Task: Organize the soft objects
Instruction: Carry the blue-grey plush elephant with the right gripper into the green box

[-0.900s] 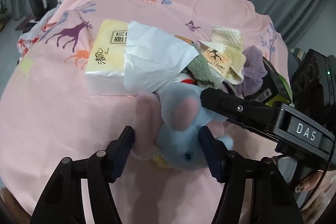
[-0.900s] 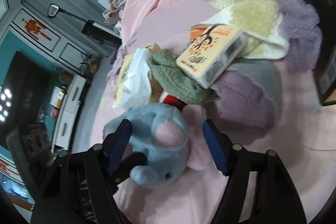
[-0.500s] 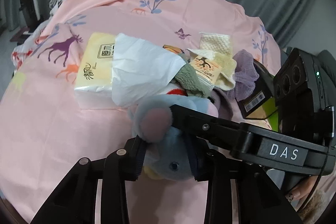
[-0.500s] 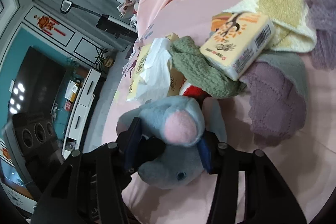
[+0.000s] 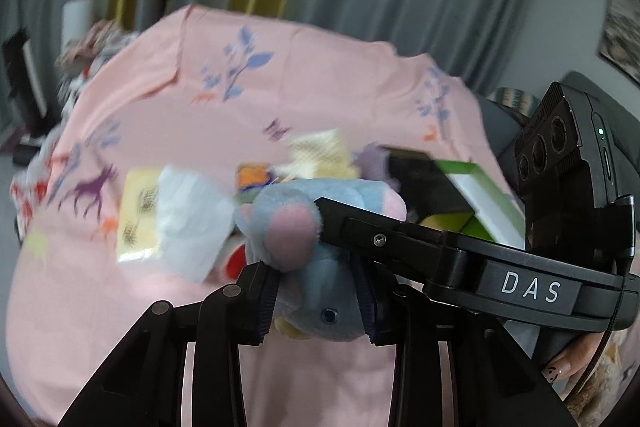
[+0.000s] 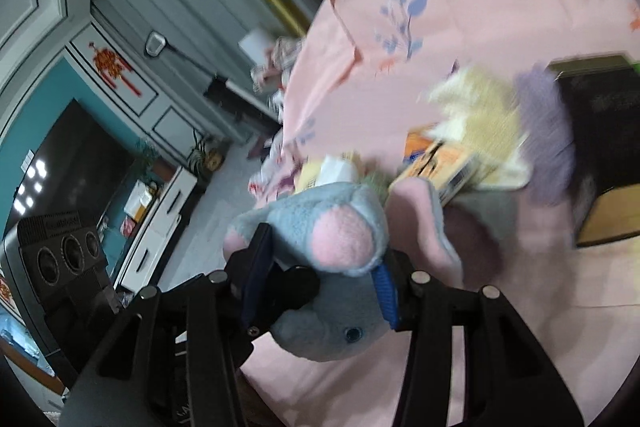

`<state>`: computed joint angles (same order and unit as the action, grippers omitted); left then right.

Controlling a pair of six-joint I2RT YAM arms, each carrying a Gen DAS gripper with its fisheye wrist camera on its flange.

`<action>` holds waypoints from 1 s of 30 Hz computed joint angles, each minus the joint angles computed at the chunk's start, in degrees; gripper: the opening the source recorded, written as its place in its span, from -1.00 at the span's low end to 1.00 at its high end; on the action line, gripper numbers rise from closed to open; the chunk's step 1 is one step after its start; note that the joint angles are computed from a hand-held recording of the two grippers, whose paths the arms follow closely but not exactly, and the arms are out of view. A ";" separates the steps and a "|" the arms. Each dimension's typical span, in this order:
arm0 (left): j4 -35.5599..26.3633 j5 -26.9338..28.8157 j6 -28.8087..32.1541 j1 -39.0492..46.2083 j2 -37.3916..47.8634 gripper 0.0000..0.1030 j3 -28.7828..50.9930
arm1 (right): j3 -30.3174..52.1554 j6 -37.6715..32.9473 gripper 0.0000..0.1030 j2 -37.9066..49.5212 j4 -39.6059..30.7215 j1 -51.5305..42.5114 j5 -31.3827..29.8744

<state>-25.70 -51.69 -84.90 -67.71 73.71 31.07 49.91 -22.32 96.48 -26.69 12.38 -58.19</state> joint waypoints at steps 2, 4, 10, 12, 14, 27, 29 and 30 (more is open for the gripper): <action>1.52 -0.25 6.72 1.54 2.02 -0.32 4.01 | 1.03 -0.62 -0.09 -1.37 -0.91 -3.13 -1.07; 4.19 -0.81 11.23 1.82 2.26 -0.33 5.89 | 2.77 -0.88 -0.09 -1.63 -2.06 -6.67 -1.62; 20.85 4.36 30.57 6.77 10.63 -0.32 13.30 | 5.85 0.25 -0.08 -0.50 -0.59 -16.21 -1.96; 24.54 6.80 35.38 8.62 15.29 -0.32 16.68 | 7.56 1.41 -0.08 1.94 0.69 -19.38 -2.73; 28.41 9.88 39.92 9.93 19.69 -0.32 20.34 | 8.80 1.96 -0.08 3.49 1.50 -22.19 -2.61; 33.50 30.87 49.33 17.48 44.25 -0.32 43.41 | 19.39 12.66 -0.07 16.85 8.01 -32.17 5.91; 31.82 32.31 49.40 17.57 47.47 -0.32 47.48 | 20.98 13.90 -0.07 18.88 8.13 -32.94 7.27; 31.73 33.16 49.44 17.82 48.29 -0.32 48.10 | 21.90 14.69 -0.07 20.04 7.93 -33.30 7.94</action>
<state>6.03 -18.53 -35.46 -49.89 121.99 79.17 71.81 -7.63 116.52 -18.75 -20.91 -50.25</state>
